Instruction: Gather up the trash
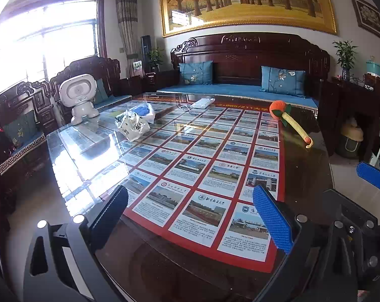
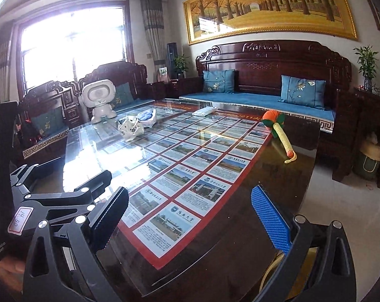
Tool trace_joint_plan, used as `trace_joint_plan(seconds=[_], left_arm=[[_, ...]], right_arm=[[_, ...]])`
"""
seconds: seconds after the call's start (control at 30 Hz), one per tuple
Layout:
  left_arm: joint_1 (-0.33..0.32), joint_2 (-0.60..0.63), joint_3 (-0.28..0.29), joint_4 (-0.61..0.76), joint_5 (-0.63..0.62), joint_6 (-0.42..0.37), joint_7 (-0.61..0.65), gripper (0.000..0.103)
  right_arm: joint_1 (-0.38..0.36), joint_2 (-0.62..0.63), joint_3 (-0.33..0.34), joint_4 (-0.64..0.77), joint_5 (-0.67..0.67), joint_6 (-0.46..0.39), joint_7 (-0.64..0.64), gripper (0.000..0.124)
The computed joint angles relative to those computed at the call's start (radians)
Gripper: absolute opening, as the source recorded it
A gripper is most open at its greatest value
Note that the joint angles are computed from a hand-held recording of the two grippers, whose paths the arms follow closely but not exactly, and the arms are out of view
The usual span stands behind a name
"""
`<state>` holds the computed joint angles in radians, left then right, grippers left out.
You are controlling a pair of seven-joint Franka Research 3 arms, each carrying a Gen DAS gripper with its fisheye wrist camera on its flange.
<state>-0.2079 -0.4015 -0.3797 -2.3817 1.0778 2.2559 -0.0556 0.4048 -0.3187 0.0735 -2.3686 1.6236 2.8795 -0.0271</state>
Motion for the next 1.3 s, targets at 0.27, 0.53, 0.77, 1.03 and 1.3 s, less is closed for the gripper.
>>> trace_joint_plan(seconds=[0.27, 0.53, 0.77, 1.03, 1.3], left_arm=[[0.011, 0.003, 0.023, -0.023, -0.053, 0.069, -0.009, 0.099], [0.030, -0.002, 0.033, -0.039, -0.082, 0.123, -0.001, 0.099], [0.037, 0.006, 0.036, -0.037, -0.101, 0.137, 0.007, 0.099], [0.042, 0.017, 0.031, -0.029, -0.100, 0.134, 0.014, 0.099], [0.044, 0.019, 0.033, -0.028, -0.102, 0.138, 0.023, 0.099]], right_arm=[[0.000, 0.015, 0.001, 0.012, -0.008, 0.019, 0.014, 0.095], [0.000, 0.032, 0.000, 0.016, -0.033, 0.018, 0.040, 0.095], [0.001, 0.037, -0.006, 0.016, -0.041, 0.014, 0.046, 0.095], [-0.005, 0.045, -0.012, 0.019, -0.054, 0.005, 0.071, 0.095], [-0.005, 0.053, -0.015, 0.026, -0.074, -0.017, 0.093, 0.095]])
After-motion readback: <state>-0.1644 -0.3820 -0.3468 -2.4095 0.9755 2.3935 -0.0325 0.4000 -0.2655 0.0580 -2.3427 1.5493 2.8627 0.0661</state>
